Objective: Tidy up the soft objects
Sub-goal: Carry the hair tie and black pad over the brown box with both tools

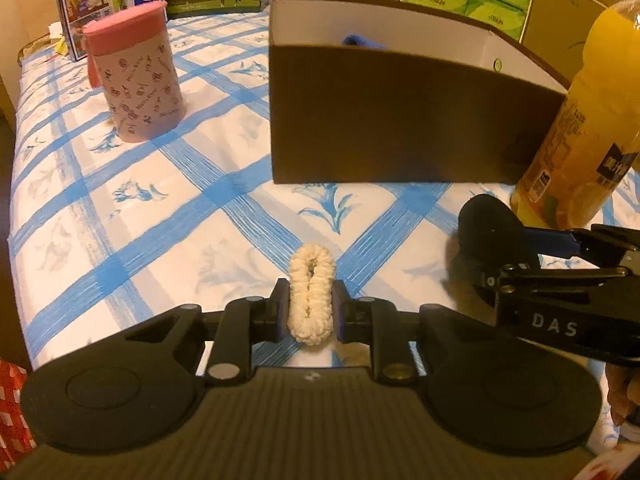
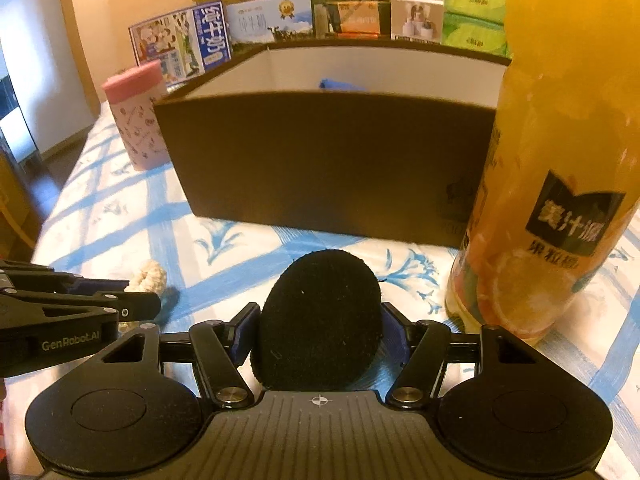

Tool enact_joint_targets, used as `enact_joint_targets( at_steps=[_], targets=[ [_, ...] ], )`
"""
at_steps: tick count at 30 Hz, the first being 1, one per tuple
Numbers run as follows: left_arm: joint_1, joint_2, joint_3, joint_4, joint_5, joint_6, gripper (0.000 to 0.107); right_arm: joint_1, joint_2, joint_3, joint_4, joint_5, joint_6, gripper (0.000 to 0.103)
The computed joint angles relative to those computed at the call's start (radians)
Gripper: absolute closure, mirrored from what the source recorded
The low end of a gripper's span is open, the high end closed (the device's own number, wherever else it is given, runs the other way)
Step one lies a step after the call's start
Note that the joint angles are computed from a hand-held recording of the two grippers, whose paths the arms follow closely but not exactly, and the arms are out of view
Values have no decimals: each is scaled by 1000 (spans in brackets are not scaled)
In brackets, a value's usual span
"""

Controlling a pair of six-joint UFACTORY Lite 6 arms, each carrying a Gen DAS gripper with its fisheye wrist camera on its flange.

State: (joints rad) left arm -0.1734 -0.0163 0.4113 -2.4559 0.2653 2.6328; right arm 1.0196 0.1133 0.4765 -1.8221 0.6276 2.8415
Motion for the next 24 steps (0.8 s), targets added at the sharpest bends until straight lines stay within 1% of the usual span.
enact_joint_targets(
  at_steps=[5, 12, 15, 19, 23, 24],
  targets=[
    [33, -95, -19, 187, -20, -177, 87, 35, -73, -4, 87, 28, -89, 39],
    [66, -192, 5, 478, -28, -460, 87, 58, -139, 25, 171, 76, -216, 39],
    [71, -212, 29, 551, -27, -525, 87, 49, -164, 48, 190, 90, -274, 39],
    [88, -191, 108, 665, -2, -629, 87, 7, -172, 99, 179, 99, -340, 39],
    [74, -126, 231, 721, -15, -688, 87, -74, -136, 186, 133, 92, -382, 39],
    [72, -102, 270, 712, -10, -676, 87, -94, -127, 205, 118, 89, -387, 39]
  ],
)
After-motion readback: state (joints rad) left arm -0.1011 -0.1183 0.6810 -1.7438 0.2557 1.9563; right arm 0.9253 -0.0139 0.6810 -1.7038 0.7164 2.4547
